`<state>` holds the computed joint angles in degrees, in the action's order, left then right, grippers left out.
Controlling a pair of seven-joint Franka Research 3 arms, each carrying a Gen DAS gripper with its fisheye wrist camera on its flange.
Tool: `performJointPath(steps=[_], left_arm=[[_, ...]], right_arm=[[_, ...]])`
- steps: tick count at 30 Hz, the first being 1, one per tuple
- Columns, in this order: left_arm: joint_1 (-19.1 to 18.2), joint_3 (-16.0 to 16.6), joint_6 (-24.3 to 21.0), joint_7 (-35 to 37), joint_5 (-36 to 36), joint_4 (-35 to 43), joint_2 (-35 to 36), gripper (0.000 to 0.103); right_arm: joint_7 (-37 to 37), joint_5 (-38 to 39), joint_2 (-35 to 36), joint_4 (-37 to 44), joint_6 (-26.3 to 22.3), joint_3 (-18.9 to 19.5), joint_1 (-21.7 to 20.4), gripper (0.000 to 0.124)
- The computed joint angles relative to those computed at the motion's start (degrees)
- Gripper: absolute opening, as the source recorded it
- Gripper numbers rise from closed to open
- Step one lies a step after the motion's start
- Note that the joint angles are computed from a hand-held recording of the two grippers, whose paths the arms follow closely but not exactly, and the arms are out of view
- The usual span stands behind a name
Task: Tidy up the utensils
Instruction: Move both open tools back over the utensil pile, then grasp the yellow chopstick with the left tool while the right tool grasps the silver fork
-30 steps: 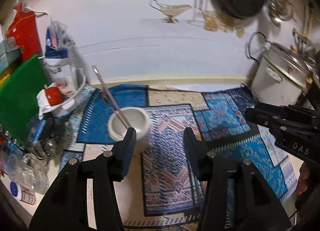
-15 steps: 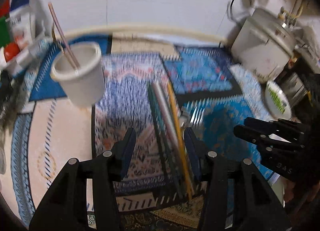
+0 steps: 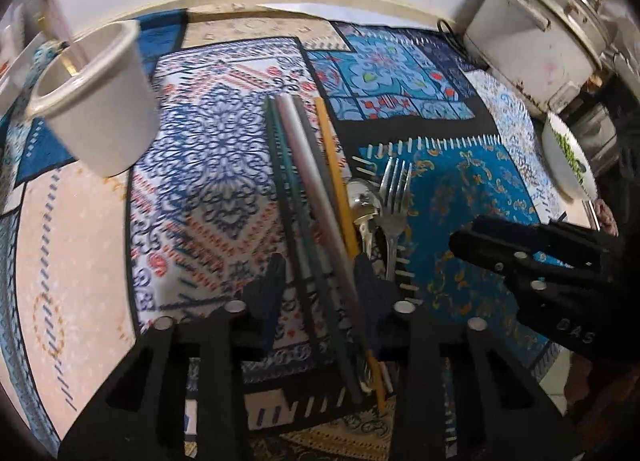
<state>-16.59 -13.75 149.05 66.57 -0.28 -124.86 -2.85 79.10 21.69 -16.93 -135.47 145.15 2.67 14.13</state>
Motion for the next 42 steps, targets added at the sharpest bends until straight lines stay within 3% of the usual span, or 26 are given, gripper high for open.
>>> performJointPath(steps=[10,19,23,28,33,36,40,41,42], left_arm=[[0.3,-0.5,-3.0,4.3,-3.0,4.7,3.8,0.021],[0.9,-0.1,-4.6,-0.9,2.6,4.2,3.2,0.017],[1.5,0.3,-6.4,-3.4,4.9,2.8,1.7,0.025],[2.2,0.3,-7.7,-8.4,11.2,0.9,-1.1,0.048],[1.9,-0.8,-14.0,-12.2,20.7,2.8,-1.4,0.07],[1.5,-0.5,-13.2,-10.5,20.9,2.2,-1.9,0.07],[1.5,1.0,-9.0,-5.1,11.7,1.1,-1.6,0.069],[1.7,1.0,-8.7,-4.8,11.1,1.2,-1.0,0.065],[1.9,1.0,-8.8,-4.8,11.0,1.7,-0.4,0.056]], right_arm=[[-4.0,2.7,2.1,2.4,-2.8,-0.9,0.6,0.029],[-7.7,6.3,4.5,4.6,-6.1,-0.8,1.4,0.029],[-8.7,7.6,5.5,5.8,-7.2,-0.3,1.9,0.029],[-7.7,4.8,6.6,6.4,-7.2,1.2,2.3,0.029],[-6.2,-0.1,6.4,5.8,-5.3,1.9,2.4,0.029],[-5.7,-2.1,6.2,5.5,-5.0,1.9,2.2,0.028],[-5.1,-4.3,5.8,5.1,-4.7,1.6,1.5,0.026],[-5.0,-4.6,5.7,5.1,-4.7,1.5,1.4,0.025],[-4.8,-4.8,5.7,5.1,-4.9,1.3,1.2,0.025]])
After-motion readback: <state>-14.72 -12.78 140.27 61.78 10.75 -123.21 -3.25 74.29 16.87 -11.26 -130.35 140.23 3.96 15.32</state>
